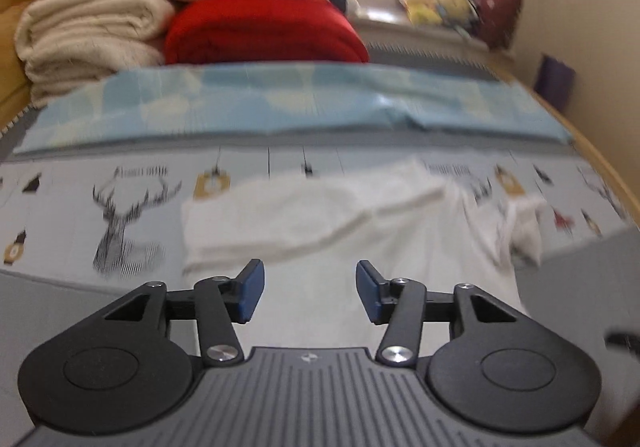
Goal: Fold small clothes
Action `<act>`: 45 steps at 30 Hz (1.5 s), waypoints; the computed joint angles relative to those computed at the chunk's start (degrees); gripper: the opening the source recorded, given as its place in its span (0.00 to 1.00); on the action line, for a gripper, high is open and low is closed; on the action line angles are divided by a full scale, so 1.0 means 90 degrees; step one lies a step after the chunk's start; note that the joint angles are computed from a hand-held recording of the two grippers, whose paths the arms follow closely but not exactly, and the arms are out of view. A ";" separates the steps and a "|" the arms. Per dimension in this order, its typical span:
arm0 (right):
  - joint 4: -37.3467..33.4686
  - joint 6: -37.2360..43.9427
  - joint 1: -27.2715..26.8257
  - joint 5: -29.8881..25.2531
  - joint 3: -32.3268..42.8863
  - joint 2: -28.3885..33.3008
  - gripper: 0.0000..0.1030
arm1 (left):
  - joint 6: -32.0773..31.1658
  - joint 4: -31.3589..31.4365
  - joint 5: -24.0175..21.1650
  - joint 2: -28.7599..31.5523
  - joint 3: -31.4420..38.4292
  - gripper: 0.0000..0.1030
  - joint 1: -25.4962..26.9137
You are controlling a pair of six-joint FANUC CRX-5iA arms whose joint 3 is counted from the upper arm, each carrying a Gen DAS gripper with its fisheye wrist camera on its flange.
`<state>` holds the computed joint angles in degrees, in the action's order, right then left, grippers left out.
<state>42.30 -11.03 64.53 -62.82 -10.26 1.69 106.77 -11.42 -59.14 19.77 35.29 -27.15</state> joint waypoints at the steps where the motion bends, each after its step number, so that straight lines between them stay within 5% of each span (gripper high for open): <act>1: 0.0023 -0.0044 0.0003 0.0001 0.0042 0.0025 0.20 | 0.0145 -0.0165 0.0166 0.0061 0.0007 0.59 -0.0057; 3: 0.0184 -0.0144 -0.0015 -0.0005 0.0103 0.0114 0.20 | 0.0122 -0.0193 0.0303 0.0122 -0.0076 0.59 -0.0066; 5: 0.0431 -0.0304 -0.0011 0.0006 0.0085 0.0123 0.18 | -0.0061 -0.0008 -0.0815 0.0825 0.0796 0.54 -0.0043; 6: 0.0633 -0.0470 -0.0016 0.0003 0.0027 0.0103 0.08 | 0.0046 0.0131 -0.1168 0.1087 0.1165 0.51 -0.0008; 7: 0.0876 -0.0674 -0.0043 0.0007 -0.0056 0.0068 0.00 | 0.0104 0.0383 -0.1188 0.1217 0.1348 0.51 0.0043; 11: 0.1898 -0.1591 -0.0439 0.0342 -0.0468 -0.0120 0.00 | -0.0136 0.0379 -0.0603 0.1359 0.1402 0.53 -0.0047; 17: 0.1988 -0.2509 -0.1981 0.1934 -0.0483 0.0261 0.04 | 0.0072 0.0661 -0.1197 0.1818 0.1767 0.53 0.0084; 21: 0.2069 -0.3118 -0.2698 0.2415 -0.0190 0.0931 0.35 | -0.0047 0.1144 -0.0846 0.1685 0.1267 0.53 0.0344; 28: 0.1803 -0.3516 -0.3276 0.2684 0.0333 0.1741 0.46 | -0.0242 0.1218 -0.1039 0.1995 0.1550 0.53 0.0396; 30: 0.1859 -0.3649 -0.3375 0.2822 0.0352 0.1836 0.42 | -0.0226 0.1230 -0.1068 0.2035 0.1624 0.53 0.0396; 32: 0.1903 -0.3638 -0.3462 0.3032 0.0376 0.1920 0.14 | -0.0317 0.1361 -0.0935 0.1974 0.1548 0.53 0.0435; 33: 0.1747 -0.3380 -0.3436 0.2933 0.0508 0.1988 0.05 | -0.0372 0.1391 -0.0837 0.1934 0.1495 0.53 0.0445; 36: 0.2287 -0.3194 -0.3126 0.1672 0.0864 0.2144 0.04 | -0.0269 0.1137 -0.0869 0.1924 0.1604 0.53 0.0426; 41: 0.4888 -0.3317 -0.2646 0.0682 0.0527 0.1752 0.04 | -0.0026 0.1178 -0.0980 0.1985 0.1723 0.53 0.0488; 43: 0.4227 -0.3210 -0.2293 -0.0092 0.0650 0.1877 0.04 | 0.0018 0.1202 -0.0931 0.1944 0.1673 0.53 0.0488; 45: 0.2563 -0.2649 -0.2100 -0.0403 0.0973 0.1985 0.05 | 0.0031 0.1235 -0.0863 0.1889 0.1578 0.54 0.0482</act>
